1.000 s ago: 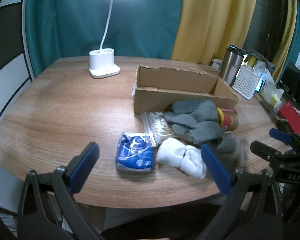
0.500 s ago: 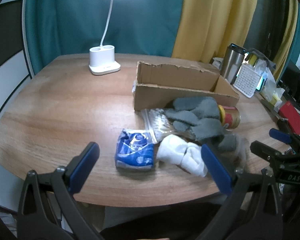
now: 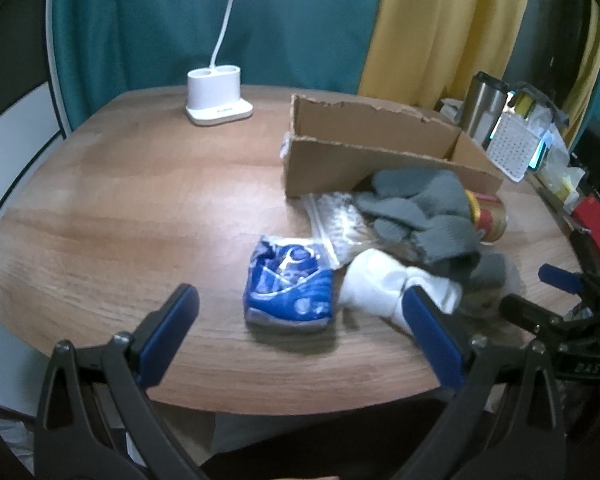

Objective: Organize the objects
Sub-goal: 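Grasp the blue tissue pack with the left tool while the right tool grasps the clear snack bag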

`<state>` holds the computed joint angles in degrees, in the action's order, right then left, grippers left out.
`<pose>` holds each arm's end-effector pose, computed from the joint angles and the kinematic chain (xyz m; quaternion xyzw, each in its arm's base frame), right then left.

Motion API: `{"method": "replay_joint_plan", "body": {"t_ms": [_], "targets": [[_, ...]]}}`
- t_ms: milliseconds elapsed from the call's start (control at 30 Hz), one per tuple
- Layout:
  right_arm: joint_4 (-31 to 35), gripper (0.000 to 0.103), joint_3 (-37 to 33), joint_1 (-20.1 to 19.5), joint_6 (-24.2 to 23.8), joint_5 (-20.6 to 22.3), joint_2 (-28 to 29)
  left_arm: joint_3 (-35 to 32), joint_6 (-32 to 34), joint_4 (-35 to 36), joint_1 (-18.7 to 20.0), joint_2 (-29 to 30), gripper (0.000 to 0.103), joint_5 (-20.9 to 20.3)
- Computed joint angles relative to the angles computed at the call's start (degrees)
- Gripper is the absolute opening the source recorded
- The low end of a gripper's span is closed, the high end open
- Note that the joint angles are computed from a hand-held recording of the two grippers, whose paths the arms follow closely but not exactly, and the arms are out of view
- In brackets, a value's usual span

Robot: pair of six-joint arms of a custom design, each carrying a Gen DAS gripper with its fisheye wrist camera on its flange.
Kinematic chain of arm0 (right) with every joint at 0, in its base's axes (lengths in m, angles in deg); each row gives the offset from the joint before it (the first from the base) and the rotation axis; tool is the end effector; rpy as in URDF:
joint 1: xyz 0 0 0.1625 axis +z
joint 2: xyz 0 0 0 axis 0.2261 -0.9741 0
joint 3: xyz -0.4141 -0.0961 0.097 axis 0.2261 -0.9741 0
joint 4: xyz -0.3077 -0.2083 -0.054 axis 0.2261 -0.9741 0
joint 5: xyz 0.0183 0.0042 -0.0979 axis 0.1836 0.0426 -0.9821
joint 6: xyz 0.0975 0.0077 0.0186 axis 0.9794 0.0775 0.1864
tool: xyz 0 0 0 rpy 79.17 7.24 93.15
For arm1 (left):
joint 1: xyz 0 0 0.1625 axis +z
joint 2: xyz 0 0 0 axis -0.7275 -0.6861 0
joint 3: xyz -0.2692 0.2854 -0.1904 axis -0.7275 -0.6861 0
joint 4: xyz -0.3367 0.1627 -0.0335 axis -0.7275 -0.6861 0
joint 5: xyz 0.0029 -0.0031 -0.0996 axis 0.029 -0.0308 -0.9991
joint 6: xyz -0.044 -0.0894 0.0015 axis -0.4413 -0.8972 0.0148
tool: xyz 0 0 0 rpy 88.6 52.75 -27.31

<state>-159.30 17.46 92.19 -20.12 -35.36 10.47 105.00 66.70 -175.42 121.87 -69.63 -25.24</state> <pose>0.3082 -0.7946 -0.0554 0.2973 -0.8919 0.2269 0.2542 0.0172 -0.7291 0.2600 0.0460 0.8598 -0.3833 0.3343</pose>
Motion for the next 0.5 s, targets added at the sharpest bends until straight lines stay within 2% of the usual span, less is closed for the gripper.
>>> {"method": "replay_joint_plan", "body": {"t_ms": [333,500], "targets": [[5.0,0.100,-6.0,-0.5,1.9,0.3,3.2,-4.1,-0.2,4.5,2.0,2.2,0.102,1.2],[7.2,0.100,-8.9,-0.8,2.5,-1.2,4.8,-6.4,0.7,7.1,2.6,3.4,0.102,2.3]]}}
